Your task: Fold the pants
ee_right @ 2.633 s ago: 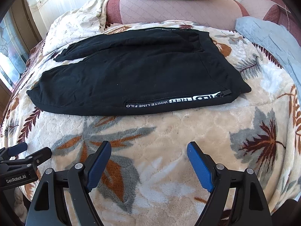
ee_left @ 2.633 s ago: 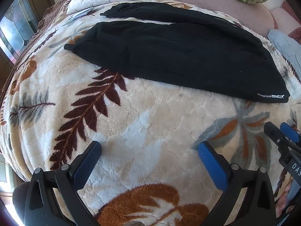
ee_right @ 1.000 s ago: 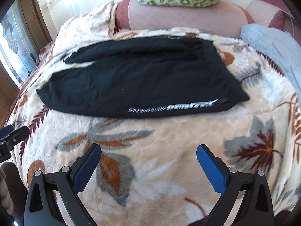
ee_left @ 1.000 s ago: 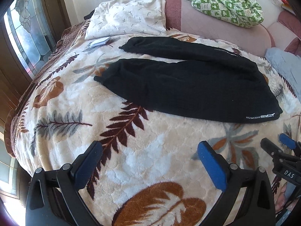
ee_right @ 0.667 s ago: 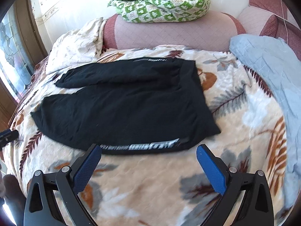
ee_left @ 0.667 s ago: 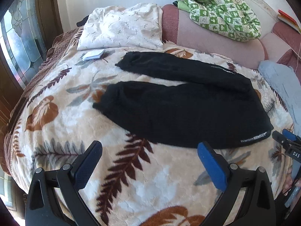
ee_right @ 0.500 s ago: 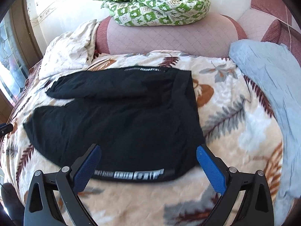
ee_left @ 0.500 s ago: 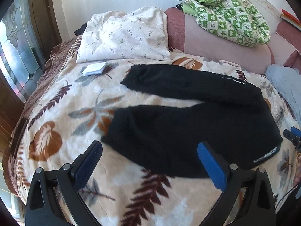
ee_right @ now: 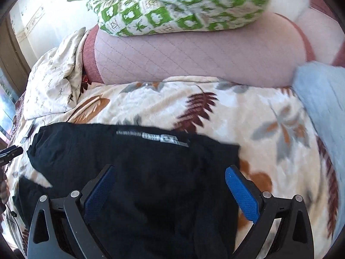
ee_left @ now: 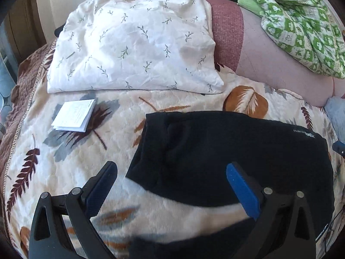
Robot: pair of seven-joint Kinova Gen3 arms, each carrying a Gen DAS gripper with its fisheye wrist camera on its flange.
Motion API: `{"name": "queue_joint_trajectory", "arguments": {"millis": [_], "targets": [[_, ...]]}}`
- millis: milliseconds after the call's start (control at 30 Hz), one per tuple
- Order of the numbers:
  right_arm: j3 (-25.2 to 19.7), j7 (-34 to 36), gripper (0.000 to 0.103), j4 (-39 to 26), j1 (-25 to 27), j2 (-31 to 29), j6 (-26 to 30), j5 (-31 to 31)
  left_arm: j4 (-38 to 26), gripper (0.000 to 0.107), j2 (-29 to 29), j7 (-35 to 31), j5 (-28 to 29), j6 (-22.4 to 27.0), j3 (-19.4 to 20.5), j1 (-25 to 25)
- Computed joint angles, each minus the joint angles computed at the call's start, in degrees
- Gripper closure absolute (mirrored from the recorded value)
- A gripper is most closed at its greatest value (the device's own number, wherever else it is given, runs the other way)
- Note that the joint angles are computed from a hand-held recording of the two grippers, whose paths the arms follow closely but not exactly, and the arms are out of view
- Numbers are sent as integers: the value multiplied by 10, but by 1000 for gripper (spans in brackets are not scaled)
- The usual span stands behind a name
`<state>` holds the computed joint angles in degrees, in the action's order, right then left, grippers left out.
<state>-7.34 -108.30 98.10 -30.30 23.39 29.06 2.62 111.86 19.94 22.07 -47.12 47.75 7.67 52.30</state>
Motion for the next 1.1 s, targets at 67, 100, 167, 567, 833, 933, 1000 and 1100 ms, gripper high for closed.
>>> {"name": "queue_joint_trajectory", "arguments": {"millis": [67,100,167,567,833,933,1000,1100], "targets": [[-24,39,0,-48,24,37,24,-19,22,6,-2,10,-19,-47,10,-51],[-25,58,0,-75,23,60,30,-23,34,6,-3,19,-33,-70,20,-78],[-31,86,0,-120,25,92,58,-24,53,6,-1,35,-59,-117,35,-130],[-31,222,1,-237,13,198,144,-45,-19,12,72,-182,52,-145,-66,-98],[-50,255,65,-191,33,164,114,-90,-92,95,98,-200,35,-42,-88,-15],[-38,241,102,-175,14,144,104,-85,-101,95,88,-188,22,-18,-87,0],[-33,229,102,-165,7,130,100,-85,-104,95,74,-177,10,3,-80,11],[-24,203,102,-145,-4,102,93,-79,-97,95,44,-150,-14,33,-65,30]]}}
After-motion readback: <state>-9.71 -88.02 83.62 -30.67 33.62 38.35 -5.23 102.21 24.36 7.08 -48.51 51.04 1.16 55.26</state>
